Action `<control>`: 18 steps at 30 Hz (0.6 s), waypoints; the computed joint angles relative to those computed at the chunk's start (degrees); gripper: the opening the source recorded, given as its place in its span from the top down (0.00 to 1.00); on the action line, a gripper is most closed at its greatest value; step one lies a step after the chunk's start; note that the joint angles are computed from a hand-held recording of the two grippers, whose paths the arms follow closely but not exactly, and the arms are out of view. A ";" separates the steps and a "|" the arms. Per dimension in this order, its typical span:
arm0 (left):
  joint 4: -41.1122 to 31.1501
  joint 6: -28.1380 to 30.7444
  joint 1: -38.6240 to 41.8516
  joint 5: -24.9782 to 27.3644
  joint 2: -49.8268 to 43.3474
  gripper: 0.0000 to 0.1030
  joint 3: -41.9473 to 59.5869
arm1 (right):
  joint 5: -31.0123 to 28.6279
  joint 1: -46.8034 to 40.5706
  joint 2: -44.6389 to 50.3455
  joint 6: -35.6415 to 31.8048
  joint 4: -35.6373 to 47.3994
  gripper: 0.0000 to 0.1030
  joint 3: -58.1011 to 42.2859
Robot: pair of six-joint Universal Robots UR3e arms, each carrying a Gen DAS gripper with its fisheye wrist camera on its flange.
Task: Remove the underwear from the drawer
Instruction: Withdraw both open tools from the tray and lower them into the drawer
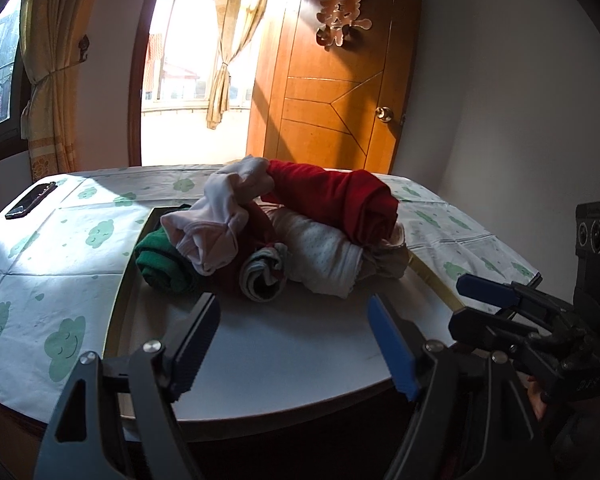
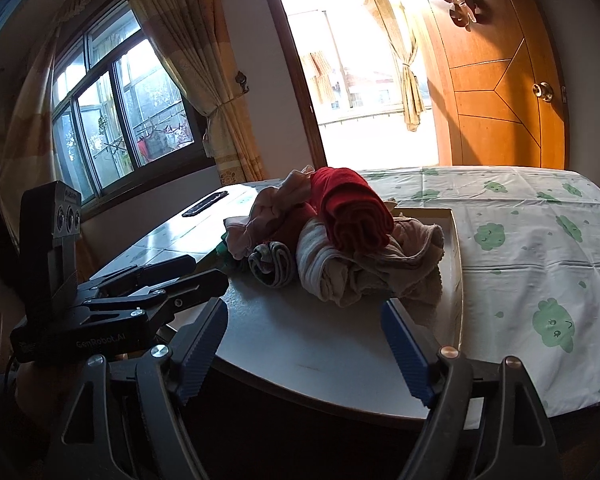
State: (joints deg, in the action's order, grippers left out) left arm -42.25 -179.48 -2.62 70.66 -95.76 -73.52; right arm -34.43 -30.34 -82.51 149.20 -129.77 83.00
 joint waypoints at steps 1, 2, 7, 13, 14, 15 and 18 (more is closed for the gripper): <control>0.53 0.34 0.01 -0.12 1.23 0.23 -1.79 | 0.49 -0.55 -1.07 -1.08 0.82 0.22 1.27; 1.30 0.64 0.04 -0.25 2.57 0.23 -3.88 | 1.17 -1.30 -2.35 -2.42 1.83 0.22 2.79; 2.58 2.96 0.37 -0.84 7.90 0.17 -12.15 | 3.05 -4.89 -8.21 -9.87 7.39 0.21 9.50; 2.81 5.95 1.16 -0.29 13.60 0.16 -20.31 | 1.52 -8.43 -13.85 -20.03 14.98 0.21 14.69; 2.65 6.13 1.33 -0.11 14.47 0.16 -21.43 | 1.00 -9.11 -14.77 -21.80 15.91 0.21 15.60; 2.95 6.18 1.44 0.24 15.51 0.16 -22.84 | 0.43 -9.64 -15.57 -23.08 16.33 0.21 16.45; 3.59 7.25 2.04 0.58 18.58 0.16 -26.87 | -0.44 -11.82 -17.77 -27.51 19.06 0.21 18.50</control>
